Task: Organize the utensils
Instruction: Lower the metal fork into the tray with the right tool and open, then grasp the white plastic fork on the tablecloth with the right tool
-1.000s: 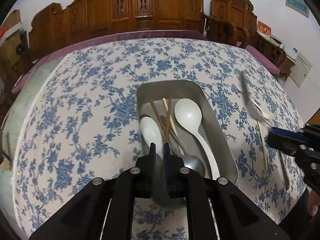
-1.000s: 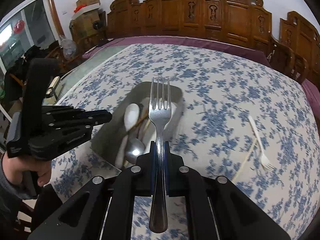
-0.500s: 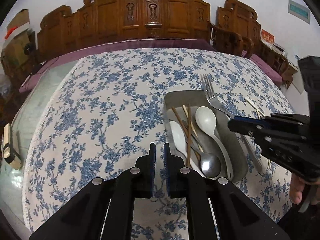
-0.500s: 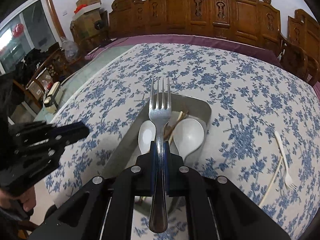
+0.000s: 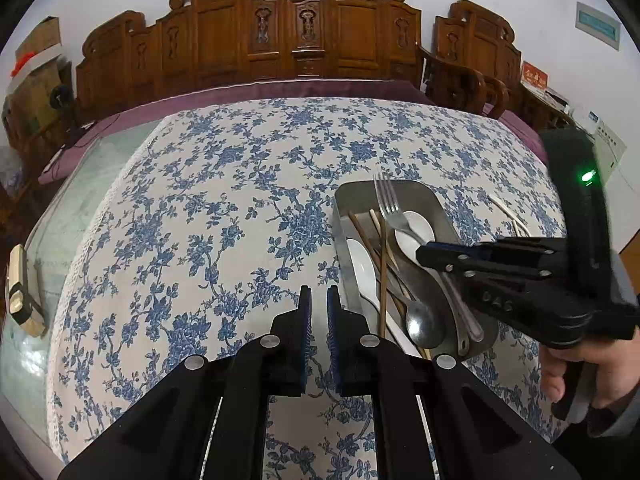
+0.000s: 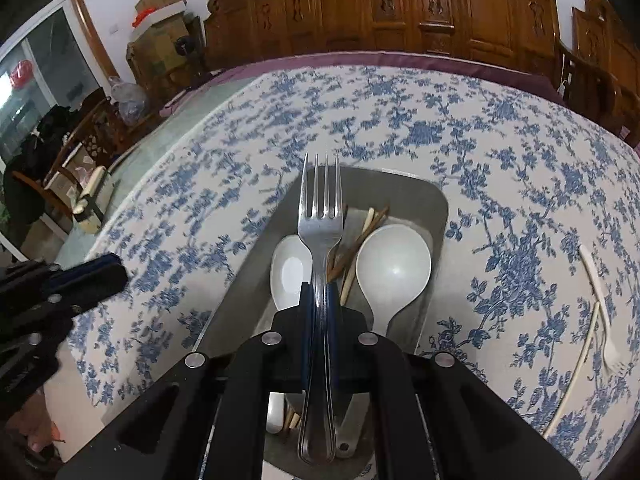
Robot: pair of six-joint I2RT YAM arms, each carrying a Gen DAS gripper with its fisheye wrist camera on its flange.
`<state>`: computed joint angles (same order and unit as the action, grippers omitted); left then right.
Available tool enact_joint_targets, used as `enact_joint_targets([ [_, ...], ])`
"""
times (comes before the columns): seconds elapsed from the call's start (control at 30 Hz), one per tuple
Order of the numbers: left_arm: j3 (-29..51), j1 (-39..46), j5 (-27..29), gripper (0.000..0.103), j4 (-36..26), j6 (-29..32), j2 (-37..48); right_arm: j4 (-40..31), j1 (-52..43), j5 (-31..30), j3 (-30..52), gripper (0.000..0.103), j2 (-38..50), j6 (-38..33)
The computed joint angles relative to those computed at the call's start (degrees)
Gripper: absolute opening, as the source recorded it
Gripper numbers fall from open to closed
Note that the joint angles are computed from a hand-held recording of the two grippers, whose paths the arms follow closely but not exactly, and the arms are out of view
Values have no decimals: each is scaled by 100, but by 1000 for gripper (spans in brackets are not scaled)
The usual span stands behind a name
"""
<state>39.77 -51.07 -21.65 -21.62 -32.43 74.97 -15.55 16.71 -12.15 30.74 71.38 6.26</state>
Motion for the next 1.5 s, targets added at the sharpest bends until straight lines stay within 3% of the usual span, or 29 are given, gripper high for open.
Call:
enact_joint_targets([
  [0.43, -11, -5, -16, 7, -68, 8, -83, 248, 196, -16, -83, 10, 357, 3],
  [0.77, 169, -192, -82, 7, -53, -94, 119, -241, -326, -465, -281, 11, -673, -655],
  [0.93, 368, -426, -135, 7, 52, -177, 398, -1129, -1484, -1155, -307, 11, -1575, -1596],
  [1.1, 655, -649, -149, 7, 212, -244, 826, -2300, -3533, -2056, -105, 11, -1902, -3532],
  [1.27, 1082, -886, -138, 7, 330, -308, 1364, -2884, -5396, -2549, 342, 11, -1181, -5300],
  [1.4, 1438, -1044, -116, 8, 345, -323, 1740, -2941, -6372, -2688, 775, 16, -345, -6085],
  [1.47, 1596, -1124, -122, 22, 353, -336, 1900, -2833, -6613, -2645, 929, 17, 4, -6233],
  [1.5, 1676, -1167, -145, 24, 353, -336, 1977, -2757, -6723, -2622, 991, 17, 163, -6290],
])
